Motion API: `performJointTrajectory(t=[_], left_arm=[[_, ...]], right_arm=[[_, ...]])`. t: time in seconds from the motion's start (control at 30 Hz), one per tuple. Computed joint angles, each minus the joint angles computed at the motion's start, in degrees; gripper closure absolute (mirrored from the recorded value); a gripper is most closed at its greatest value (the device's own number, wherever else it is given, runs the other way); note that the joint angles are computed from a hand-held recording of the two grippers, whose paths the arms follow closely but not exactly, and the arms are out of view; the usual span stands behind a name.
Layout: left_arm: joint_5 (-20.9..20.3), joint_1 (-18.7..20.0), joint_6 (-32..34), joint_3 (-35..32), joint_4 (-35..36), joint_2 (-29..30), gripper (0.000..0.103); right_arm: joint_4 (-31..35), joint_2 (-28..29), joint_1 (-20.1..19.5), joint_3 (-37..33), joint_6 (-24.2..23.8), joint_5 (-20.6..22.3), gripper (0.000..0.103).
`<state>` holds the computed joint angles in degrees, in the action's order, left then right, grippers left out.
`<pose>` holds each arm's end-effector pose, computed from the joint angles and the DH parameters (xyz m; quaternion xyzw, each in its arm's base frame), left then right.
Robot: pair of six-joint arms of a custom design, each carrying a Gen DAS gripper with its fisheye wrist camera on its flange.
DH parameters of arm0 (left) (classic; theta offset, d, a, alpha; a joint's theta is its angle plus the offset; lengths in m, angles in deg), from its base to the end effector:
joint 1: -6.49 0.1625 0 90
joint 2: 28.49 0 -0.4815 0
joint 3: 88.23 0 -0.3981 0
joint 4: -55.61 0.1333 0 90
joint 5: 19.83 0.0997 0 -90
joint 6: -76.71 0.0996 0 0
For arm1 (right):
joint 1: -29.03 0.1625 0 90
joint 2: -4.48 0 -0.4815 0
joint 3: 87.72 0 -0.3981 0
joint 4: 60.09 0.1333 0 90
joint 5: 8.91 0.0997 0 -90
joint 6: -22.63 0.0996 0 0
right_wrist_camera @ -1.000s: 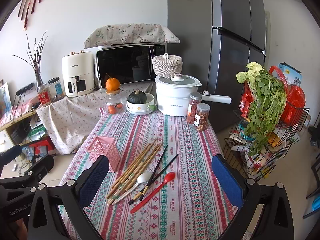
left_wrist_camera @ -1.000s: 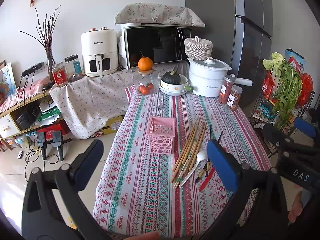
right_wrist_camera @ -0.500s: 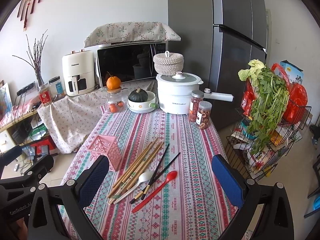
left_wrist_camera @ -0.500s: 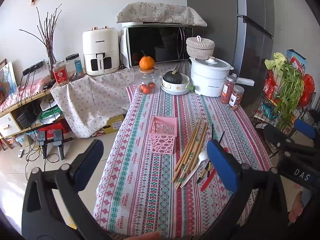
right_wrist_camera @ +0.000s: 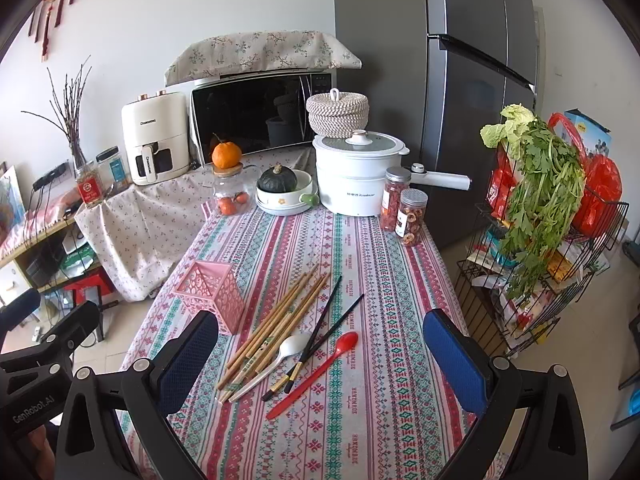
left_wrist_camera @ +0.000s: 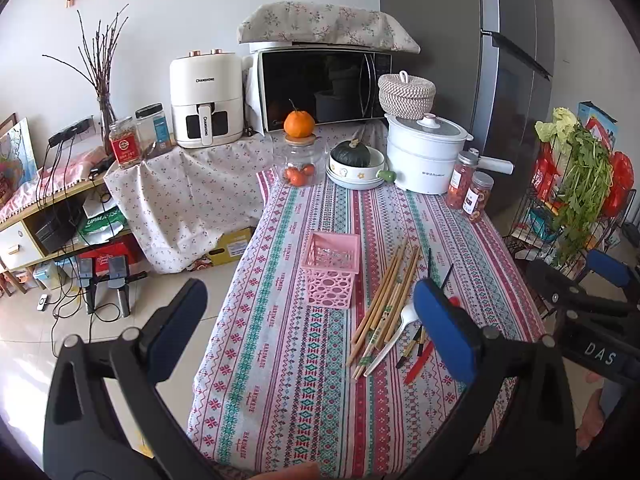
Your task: Organize utensils
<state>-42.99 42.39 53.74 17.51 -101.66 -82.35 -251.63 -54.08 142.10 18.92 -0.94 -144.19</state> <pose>-0.3835 -0.5552 0.2268 0.1509 0.8166 -0.4275 0.3573 0.3055 -0.5577 0.3155 0.1673 -0.8255 0.4136 0.3456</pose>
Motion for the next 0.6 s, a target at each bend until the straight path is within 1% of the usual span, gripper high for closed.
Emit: performJointTrajectory(t=[0.2, 0.3, 0.37, 0.53, 0.6], left_arm=[[-0.7, 0.4, -1.3, -0.6, 1.9, -0.2, 0.0], [-1.5, 0.9, -1.8, -1.5, 3.5, -0.2, 0.0], [-2.4, 1.6, -1.6, -2.9, 5.4, 0.1, 0.0], [-6.2, 4.1, -1.0, -7.6, 12.1, 1.4, 0.0], [-8.4, 5.0, -0.4, -9.9, 15.2, 2.2, 0.0]], right_arm=[[1.3, 0.1, -0.2, -0.6, 0.5, -0.3, 0.0], [3.6, 0.1, -0.3, -1.5, 1.7, -0.4, 0.0], [6.0, 0.1, -0.6, -2.7, 2.8, -0.6, 0.0], [14.5, 0.5, -1.7, -7.0, 6.4, -1.3, 0.0], [19.8, 0.8, -2.7, -9.4, 8.9, -1.3, 0.0]])
